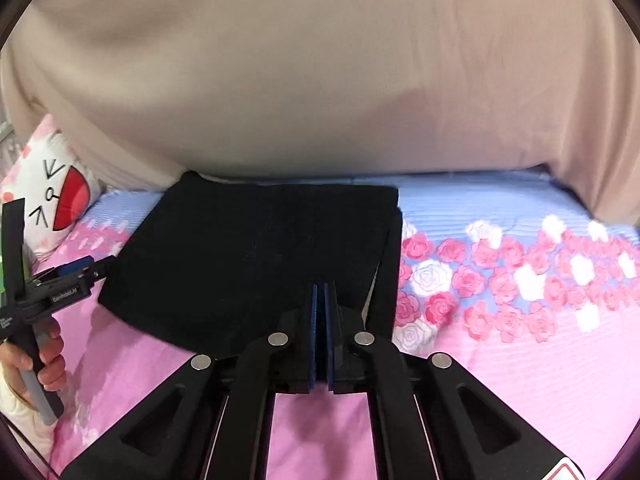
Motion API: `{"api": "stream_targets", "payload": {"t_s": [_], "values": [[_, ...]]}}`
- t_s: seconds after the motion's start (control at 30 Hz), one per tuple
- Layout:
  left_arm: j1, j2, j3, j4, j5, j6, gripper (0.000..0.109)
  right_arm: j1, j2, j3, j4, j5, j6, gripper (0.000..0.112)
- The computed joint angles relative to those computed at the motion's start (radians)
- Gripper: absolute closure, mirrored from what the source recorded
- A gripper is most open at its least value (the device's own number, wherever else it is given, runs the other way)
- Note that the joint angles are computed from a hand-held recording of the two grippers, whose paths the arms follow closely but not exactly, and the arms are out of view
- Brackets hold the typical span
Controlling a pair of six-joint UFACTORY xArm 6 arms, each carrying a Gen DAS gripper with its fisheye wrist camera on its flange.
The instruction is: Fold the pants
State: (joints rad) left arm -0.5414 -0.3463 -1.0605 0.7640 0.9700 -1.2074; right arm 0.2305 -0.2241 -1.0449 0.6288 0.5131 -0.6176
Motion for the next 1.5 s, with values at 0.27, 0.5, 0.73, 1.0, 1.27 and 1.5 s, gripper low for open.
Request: {"api": "stream_targets", "payload": {"t_s": [0.27, 0.5, 0.73, 1.0, 1.27, 1.5], "values": [[-0.008, -0.036, 0.046, -0.056, 0.006, 0.006, 0.038, -0.02, -0.021, 0.049, -0.017, 0.014, 0.034, 0.108], [-0.041, -0.038, 0.043, -0.069, 0.04, 0.0, 0.038, 0.008, 0.021, 0.032, -0.112, 0.018, 0.114, 0.109], [-0.014, -0.106, 0.111, -0.133, -0.034, -0.008, 0.024, -0.034, -0.043, 0.082, -0.079, 0.027, 0.119, 0.061], [0.138, -0.061, 0.175, -0.479, -0.344, 0.177, 0.054, -0.105, 0.141, -0.087, 0.217, 0.263, 0.043, 0.062], [0.048, -0.162, 0.145, -0.376, -0.233, 0.127, 0.102, -0.114, 0.001, -0.03, 0.259, 0.317, -0.025, 0.106], [-0.041, -0.291, 0.205, -0.289, -0.078, 0.014, 0.107, -0.135, -0.154, 0.127, 0.067, 0.216, 0.092, 0.089]]}}
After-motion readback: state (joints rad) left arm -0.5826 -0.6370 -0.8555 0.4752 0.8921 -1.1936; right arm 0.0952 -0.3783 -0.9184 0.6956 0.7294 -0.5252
